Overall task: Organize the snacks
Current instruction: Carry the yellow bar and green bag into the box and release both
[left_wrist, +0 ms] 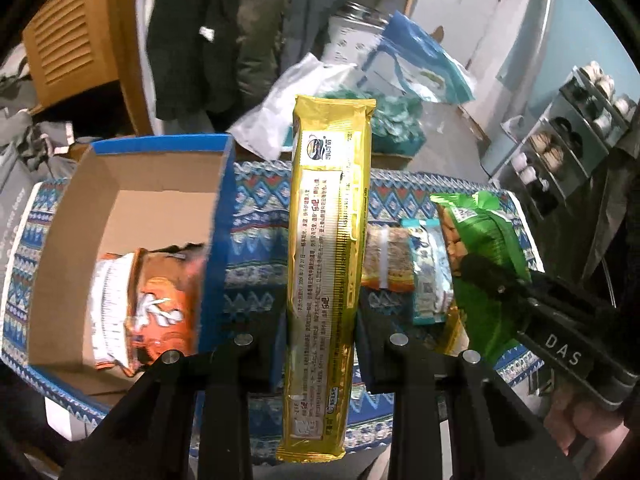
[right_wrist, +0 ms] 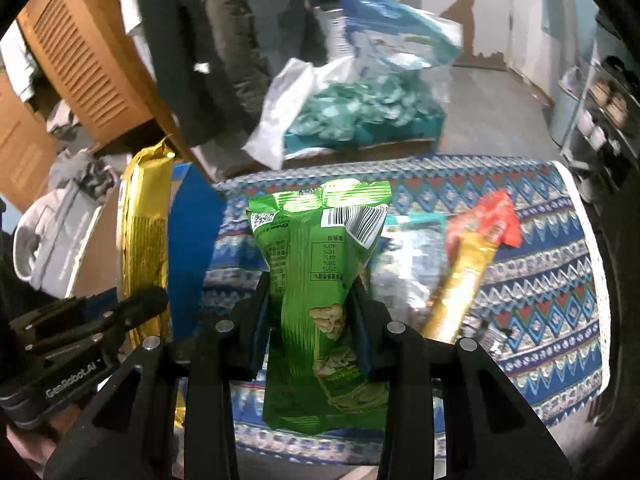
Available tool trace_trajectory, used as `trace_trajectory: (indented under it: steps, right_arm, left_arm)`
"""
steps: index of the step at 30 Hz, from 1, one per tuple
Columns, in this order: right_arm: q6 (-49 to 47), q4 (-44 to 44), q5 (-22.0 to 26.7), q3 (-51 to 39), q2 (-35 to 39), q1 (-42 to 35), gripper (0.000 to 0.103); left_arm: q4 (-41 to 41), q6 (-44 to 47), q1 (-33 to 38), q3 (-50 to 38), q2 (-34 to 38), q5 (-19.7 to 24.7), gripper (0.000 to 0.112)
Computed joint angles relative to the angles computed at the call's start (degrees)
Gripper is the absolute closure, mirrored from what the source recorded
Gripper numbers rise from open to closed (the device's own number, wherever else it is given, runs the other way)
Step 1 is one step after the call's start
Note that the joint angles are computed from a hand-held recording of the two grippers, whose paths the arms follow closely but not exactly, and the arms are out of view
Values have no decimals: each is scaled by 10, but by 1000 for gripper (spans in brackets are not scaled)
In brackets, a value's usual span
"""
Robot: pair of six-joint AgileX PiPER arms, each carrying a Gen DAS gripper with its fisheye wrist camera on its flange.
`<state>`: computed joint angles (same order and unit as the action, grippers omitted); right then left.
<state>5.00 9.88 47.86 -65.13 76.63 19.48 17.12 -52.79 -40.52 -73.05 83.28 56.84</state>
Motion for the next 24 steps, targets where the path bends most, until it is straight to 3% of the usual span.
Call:
trace_trajectory:
  steps: [24]
  right_arm:
    - [126, -57, 14, -225, 203, 223, 69]
  left_arm:
    - [-84, 139, 246, 132, -153, -35, 83]
